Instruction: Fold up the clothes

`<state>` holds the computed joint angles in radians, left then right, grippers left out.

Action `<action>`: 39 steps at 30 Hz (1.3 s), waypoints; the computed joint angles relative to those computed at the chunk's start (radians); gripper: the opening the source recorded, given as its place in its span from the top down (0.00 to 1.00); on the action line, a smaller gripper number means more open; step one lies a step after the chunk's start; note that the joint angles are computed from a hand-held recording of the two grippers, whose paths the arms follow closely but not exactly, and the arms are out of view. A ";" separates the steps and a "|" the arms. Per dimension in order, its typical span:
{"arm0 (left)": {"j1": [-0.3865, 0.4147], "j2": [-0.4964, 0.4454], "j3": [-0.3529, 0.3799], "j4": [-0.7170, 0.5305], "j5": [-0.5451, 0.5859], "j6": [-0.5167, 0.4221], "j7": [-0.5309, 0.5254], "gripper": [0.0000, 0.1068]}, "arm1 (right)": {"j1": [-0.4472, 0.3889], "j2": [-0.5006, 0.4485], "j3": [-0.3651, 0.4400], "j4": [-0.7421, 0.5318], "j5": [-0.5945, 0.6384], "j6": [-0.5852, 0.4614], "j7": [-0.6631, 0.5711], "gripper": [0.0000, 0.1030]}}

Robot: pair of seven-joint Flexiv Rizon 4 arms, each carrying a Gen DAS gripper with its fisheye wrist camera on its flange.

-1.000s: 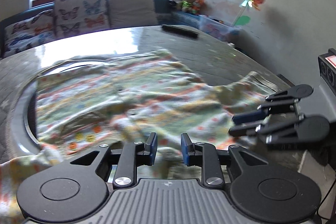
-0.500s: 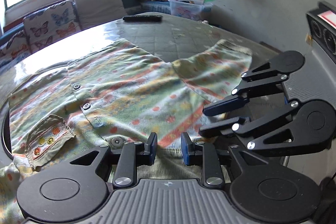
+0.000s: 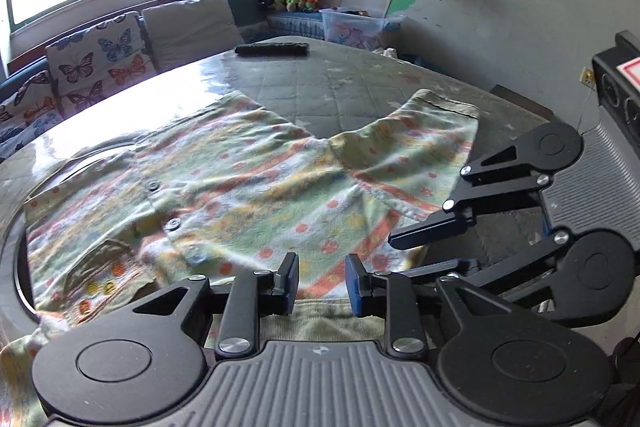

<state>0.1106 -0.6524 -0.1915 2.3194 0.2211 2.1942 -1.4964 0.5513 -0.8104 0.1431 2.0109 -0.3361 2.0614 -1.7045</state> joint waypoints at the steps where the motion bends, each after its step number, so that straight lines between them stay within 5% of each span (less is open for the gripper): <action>1: -0.002 -0.006 -0.003 -0.004 0.003 -0.006 0.004 0.74 | -0.008 0.003 0.006 0.004 0.005 0.005 0.008 0.74; 17: 0.005 -0.006 -0.027 -0.005 0.011 -0.017 0.031 0.71 | -0.057 -0.002 0.023 0.005 0.052 0.059 0.121 0.69; 30: -0.034 -0.011 0.002 -0.008 -0.025 0.018 -0.015 0.51 | 0.190 -0.098 -0.393 -0.165 0.600 -0.011 0.254 0.62; 33: -0.041 -0.007 0.012 -0.004 -0.034 0.024 -0.022 0.48 | 0.216 -0.138 -0.466 -0.204 0.655 -0.045 0.313 0.62; 39: -0.058 -0.004 0.030 0.001 -0.057 0.032 -0.033 0.43 | 0.200 -0.176 -0.486 -0.234 0.631 -0.047 0.385 0.63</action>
